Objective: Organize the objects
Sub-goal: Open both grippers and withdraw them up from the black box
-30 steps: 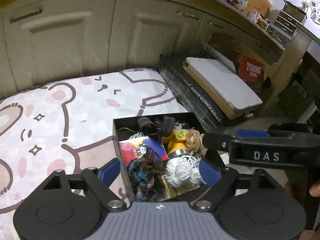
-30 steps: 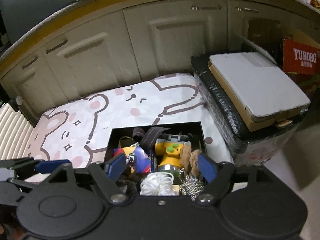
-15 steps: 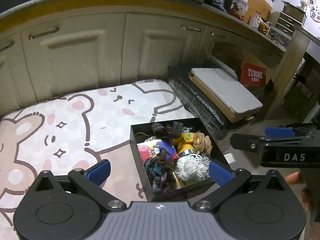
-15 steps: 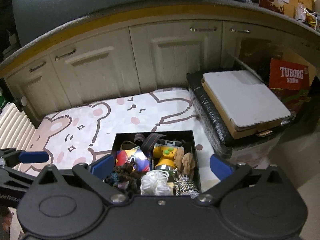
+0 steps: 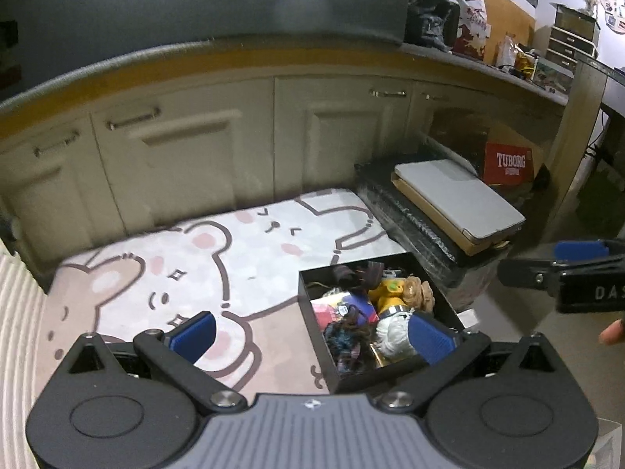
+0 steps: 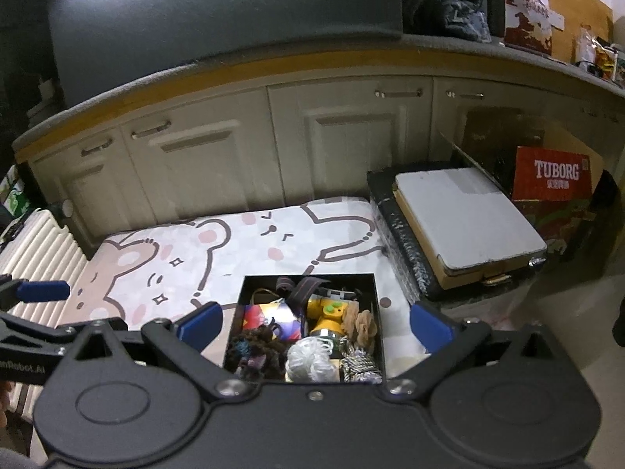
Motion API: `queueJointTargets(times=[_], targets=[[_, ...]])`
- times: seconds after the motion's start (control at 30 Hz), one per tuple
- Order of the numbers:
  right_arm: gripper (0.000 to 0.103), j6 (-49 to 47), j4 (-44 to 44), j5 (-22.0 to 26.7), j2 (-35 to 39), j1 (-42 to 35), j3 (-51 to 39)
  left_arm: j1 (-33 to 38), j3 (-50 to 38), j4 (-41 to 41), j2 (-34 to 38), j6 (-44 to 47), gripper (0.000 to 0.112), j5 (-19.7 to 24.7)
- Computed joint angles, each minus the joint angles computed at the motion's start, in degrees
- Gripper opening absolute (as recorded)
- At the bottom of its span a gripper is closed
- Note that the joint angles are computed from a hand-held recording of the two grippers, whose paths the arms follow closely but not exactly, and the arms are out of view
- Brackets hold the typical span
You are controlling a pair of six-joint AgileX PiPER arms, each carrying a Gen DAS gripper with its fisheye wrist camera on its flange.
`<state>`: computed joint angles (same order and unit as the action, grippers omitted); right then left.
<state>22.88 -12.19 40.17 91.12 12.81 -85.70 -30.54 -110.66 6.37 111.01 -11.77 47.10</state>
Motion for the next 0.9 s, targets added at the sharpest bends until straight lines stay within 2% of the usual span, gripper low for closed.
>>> queueJointTargets(times=[0.13, 0.27, 0.43, 0.5, 0.7, 0.9], targets=[[0.103, -0.08, -1.44, 1.13, -3.19, 1.66, 1.53, 0.42, 2.89, -0.76, -3.02, -0.71, 0.103, 0.01], [0.103, 0.39, -2.7, 1.79, -6.53, 3.28, 3.5, -0.35, 7.21, 2.41, -6.72, -3.49, 0.103, -1.2], [0.103, 5.6, -7.94, 3.84, -9.74, 6.13, 5.93, -0.52, 12.82, 2.4, -11.21, -4.12, 0.103, -3.42], [0.103, 6.03, -8.36, 4.37, -10.89, 6.94, 7.03, -0.58, 13.77, 1.68, -12.16, -3.09, 0.103, -2.91], [0.103, 11.08, -12.57, 6.13, -13.95, 10.43, 10.57, -2.85, 18.43, 8.8, -14.72, -6.62, 0.103, -2.71], [0.103, 17.22, -18.85, 10.02, -15.51, 15.62, 13.17, -3.28, 23.38, 9.49, -17.33, -8.04, 0.103, -3.45]])
